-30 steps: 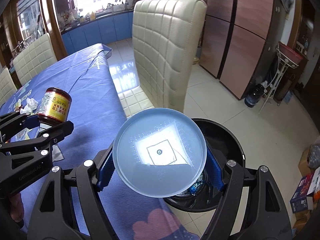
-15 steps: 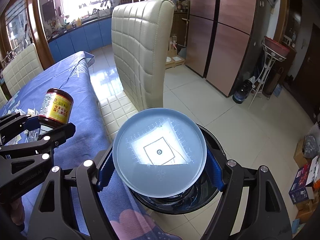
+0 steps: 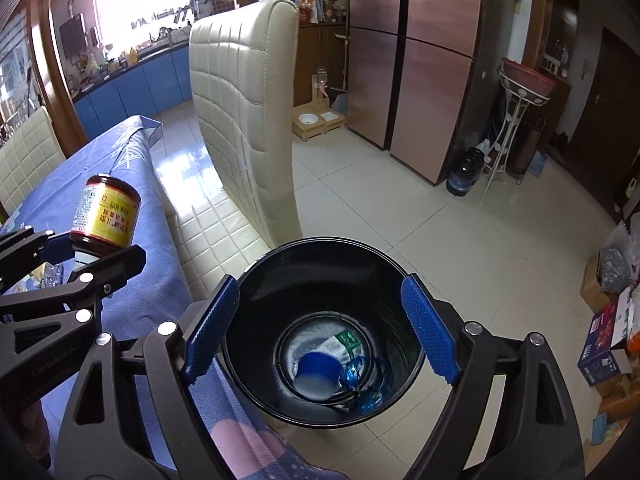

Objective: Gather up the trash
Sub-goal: 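Open the left tool over the bin to drop the brown jar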

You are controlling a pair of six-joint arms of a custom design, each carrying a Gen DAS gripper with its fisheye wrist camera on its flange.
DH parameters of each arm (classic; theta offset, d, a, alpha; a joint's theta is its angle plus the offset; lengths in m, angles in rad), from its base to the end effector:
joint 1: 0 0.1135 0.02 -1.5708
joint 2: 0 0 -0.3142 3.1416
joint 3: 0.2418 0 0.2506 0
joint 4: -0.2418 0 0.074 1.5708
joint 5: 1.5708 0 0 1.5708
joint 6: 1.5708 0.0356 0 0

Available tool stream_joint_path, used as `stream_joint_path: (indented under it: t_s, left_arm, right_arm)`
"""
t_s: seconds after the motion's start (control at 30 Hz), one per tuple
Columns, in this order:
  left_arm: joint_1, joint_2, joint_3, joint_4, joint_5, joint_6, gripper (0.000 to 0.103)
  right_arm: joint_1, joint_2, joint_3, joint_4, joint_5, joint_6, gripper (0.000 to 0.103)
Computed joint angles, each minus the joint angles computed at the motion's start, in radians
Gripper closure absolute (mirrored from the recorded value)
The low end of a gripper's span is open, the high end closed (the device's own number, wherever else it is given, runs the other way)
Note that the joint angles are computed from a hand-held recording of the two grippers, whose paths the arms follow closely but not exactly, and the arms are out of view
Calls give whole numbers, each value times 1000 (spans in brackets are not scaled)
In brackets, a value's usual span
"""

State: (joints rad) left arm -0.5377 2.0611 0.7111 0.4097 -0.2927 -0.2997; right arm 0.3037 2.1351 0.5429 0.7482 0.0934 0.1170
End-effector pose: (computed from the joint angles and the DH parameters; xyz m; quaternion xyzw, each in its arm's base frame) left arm 0.3003 -0.1671 0.0791 0.0668 0.9393 0.0019 0.3366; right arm 0.3021 0.0912 0.0527 -0.0705 0.9312 0.0315 0.3564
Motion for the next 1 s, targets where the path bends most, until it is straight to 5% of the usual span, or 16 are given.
stream_joint_path:
  t_s: [0.77,0.93,1.0]
  left_arm:
    - [-94,84,118,-45,14,41,57]
    - [-103,65,105,-31,5,26,33]
    - [-102,58,96,-29,8,20,32]
  right_arm:
    - [-142,2,-74,66,14,11,20]
    - [-161,-8,-88,80,3,14,20]
    - [-166,-10,-93,87,-1,16,20]
